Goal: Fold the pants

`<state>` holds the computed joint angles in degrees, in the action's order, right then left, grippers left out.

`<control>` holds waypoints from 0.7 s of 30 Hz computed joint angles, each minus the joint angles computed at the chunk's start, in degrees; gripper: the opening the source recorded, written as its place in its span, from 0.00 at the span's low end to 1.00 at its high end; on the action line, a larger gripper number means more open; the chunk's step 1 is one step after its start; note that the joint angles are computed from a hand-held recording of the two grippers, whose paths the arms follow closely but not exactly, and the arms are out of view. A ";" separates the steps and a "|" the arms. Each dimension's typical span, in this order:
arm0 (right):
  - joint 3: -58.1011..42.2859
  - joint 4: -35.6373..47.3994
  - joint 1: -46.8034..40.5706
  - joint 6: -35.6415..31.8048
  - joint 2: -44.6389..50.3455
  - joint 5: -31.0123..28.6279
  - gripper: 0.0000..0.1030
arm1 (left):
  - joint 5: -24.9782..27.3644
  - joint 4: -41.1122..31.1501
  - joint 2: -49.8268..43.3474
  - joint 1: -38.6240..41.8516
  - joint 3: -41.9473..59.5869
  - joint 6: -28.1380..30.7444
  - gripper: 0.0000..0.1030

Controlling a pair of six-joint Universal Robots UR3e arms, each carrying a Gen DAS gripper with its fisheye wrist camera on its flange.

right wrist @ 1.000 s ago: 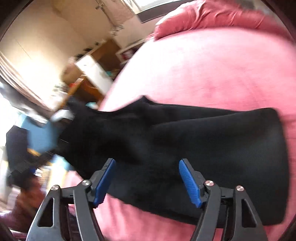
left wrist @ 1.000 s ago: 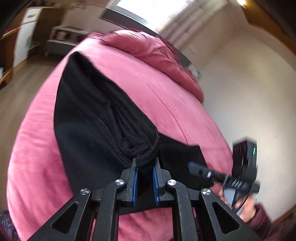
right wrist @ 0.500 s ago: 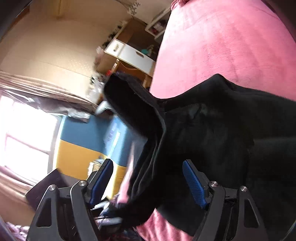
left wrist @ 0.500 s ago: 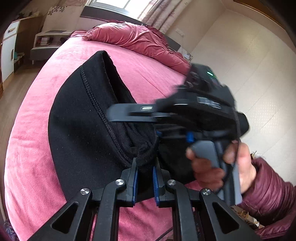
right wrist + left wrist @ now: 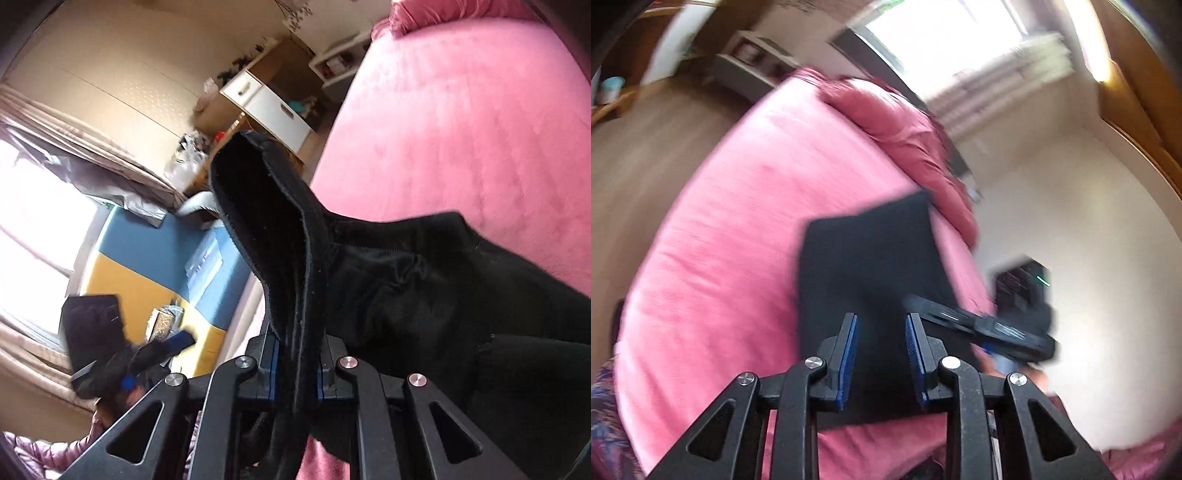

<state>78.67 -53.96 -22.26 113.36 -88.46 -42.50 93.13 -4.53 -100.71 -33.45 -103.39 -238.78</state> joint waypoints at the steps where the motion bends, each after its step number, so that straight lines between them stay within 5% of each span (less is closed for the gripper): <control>1: -0.85 2.13 -0.93 -1.35 -0.70 -0.05 0.14 | 0.90 -1.01 0.32 0.10 -0.35 -0.36 0.26; 8: -13.41 25.07 -11.51 -12.94 -0.77 0.42 0.14 | -1.98 -9.19 -5.16 1.08 6.08 -0.85 0.26; 13: -24.84 38.04 -16.65 -18.27 1.40 2.29 0.14 | -2.04 -14.35 -7.71 0.63 8.30 -6.42 0.26; 17: -28.02 38.15 -17.04 -17.05 3.55 2.76 0.14 | -0.49 -17.54 -2.47 -1.91 4.92 -0.93 0.26; 21: -22.87 35.33 -16.34 -15.23 1.70 3.25 0.14 | -7.75 -18.43 -2.55 -3.56 6.55 6.76 0.26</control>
